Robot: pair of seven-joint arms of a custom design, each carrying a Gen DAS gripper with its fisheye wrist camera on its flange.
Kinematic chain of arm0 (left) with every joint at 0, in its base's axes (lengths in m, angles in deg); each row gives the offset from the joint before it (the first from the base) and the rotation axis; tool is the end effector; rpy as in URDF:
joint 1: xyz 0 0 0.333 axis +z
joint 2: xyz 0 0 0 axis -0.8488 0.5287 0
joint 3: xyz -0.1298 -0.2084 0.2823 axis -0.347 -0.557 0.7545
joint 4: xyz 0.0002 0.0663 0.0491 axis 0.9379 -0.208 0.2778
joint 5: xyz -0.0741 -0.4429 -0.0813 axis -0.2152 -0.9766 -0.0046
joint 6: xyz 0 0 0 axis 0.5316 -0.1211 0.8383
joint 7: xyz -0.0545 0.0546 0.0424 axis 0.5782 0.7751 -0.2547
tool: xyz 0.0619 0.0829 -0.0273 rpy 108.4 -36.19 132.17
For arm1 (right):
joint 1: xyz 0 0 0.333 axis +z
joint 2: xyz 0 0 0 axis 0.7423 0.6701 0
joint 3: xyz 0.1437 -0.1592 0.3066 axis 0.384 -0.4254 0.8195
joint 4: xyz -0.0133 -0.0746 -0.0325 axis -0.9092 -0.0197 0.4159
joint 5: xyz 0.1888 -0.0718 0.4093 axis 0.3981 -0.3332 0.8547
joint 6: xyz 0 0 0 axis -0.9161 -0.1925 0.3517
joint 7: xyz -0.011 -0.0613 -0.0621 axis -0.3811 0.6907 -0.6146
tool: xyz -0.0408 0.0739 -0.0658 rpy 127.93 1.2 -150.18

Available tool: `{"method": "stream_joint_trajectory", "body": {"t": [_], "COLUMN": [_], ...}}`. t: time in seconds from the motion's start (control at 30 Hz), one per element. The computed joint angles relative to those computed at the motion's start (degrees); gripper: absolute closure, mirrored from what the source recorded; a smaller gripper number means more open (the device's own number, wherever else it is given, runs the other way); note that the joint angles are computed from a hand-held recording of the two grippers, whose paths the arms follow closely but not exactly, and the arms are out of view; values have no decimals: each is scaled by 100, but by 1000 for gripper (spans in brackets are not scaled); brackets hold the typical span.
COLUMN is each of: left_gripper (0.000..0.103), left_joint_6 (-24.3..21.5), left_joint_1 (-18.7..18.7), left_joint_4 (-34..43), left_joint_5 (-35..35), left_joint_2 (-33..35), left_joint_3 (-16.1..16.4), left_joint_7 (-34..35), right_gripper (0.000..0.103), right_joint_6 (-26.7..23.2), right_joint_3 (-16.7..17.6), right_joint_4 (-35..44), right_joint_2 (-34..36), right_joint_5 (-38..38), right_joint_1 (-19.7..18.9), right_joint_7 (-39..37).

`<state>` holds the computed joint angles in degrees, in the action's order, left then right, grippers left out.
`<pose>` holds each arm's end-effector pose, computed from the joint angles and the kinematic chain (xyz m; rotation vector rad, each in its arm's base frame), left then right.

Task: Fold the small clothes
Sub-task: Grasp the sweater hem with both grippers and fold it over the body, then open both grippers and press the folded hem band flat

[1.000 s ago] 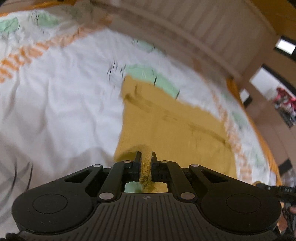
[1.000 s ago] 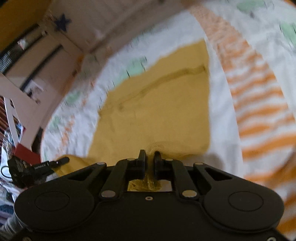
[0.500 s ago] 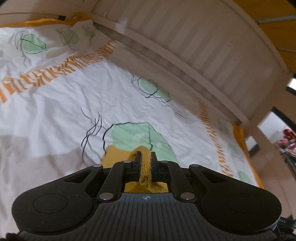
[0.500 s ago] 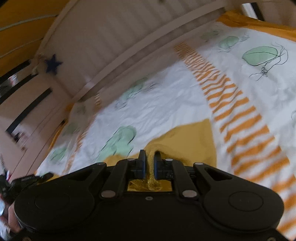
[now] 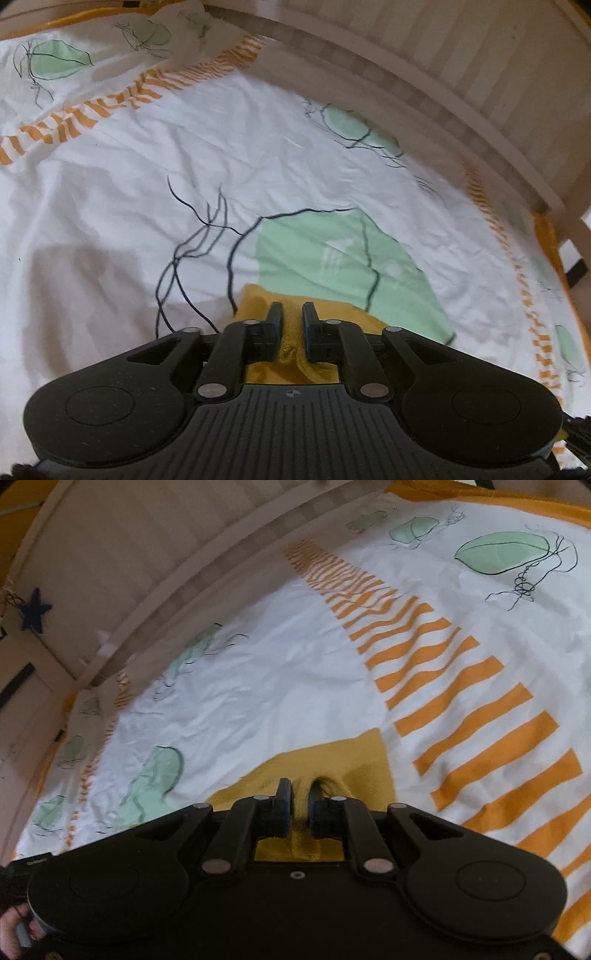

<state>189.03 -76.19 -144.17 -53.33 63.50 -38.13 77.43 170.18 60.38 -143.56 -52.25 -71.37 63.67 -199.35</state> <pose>0.7029 -0.3779 0.5291 -1.6991 2.1437 -1.1903 0.4440 0.2698 0.4868 -0.6444 2.2206 -0.5762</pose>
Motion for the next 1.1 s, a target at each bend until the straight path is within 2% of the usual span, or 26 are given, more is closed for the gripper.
{"method": "stream_joint_trajectory", "body": {"t": [0.03, 0.07, 0.1, 0.13, 0.17, 0.27, 0.47, 0.57, 0.73, 0.8, 0.97, 1.03, 1.1], "left_gripper": [71, 55, 47, 35, 34, 28, 25, 25, 25, 25, 24, 15, 12], "left_joint_6": [105, 212, 317, 363, 471, 690, 365, 229, 404, 339, -146, -188, -185], "left_joint_1": [-167, -286, -391, -468, -502, -480, 42, 83, 10, -142, -271, -280, -210], "left_joint_4": [-12, -31, -58, -42, -93, -324, -869, -1270, -1815, -1808, -1590, -1609, -1630], "left_joint_5": [230, 425, 616, 778, 907, 1174, 786, 707, 839, 1188, 1447, 1498, 1354], "left_joint_2": [-4, -9, -24, -20, -51, -231, -711, -1013, -1302, -1253, -1054, -1033, -996], "left_joint_3": [209, 371, 525, 635, 701, 713, 45, -63, -99, 35, 166, 187, 137], "left_joint_7": [-244, -457, -679, -868, -994, -1065, 86, 620, 1309, 1132, 577, 401, 356], "right_gripper": [76, 62, 52, 34, 23, 20, 5, 4, 4, 4, 4, 4, 4], "right_joint_6": [-106, -194, -285, -498, -740, -1321, -2055, -2143, -2105, -2033, -1900, -1862, -1844], "right_joint_3": [15, 27, 42, 88, 140, 211, 321, 314, 305, 264, 114, 57, 4], "right_joint_4": [8, 3, -6, 12, 42, 129, 457, 644, 954, 1089, 1379, 1434, 1488], "right_joint_2": [11, 11, 0, -8, -12, -36, 78, 233, 557, 712, 1076, 1164, 1244], "right_joint_5": [33, 62, 66, 93, 95, 102, 126, 118, 43, 60, 143, 209, 338], "right_joint_1": [3, 13, 21, 42, 67, 217, 534, 721, 1012, 1097, 1234, 1267, 1292], "right_joint_7": [-20, -25, -14, -26, -42, -310, -922, -1362, -2061, -2320, -2861, -2911, -2954]}}
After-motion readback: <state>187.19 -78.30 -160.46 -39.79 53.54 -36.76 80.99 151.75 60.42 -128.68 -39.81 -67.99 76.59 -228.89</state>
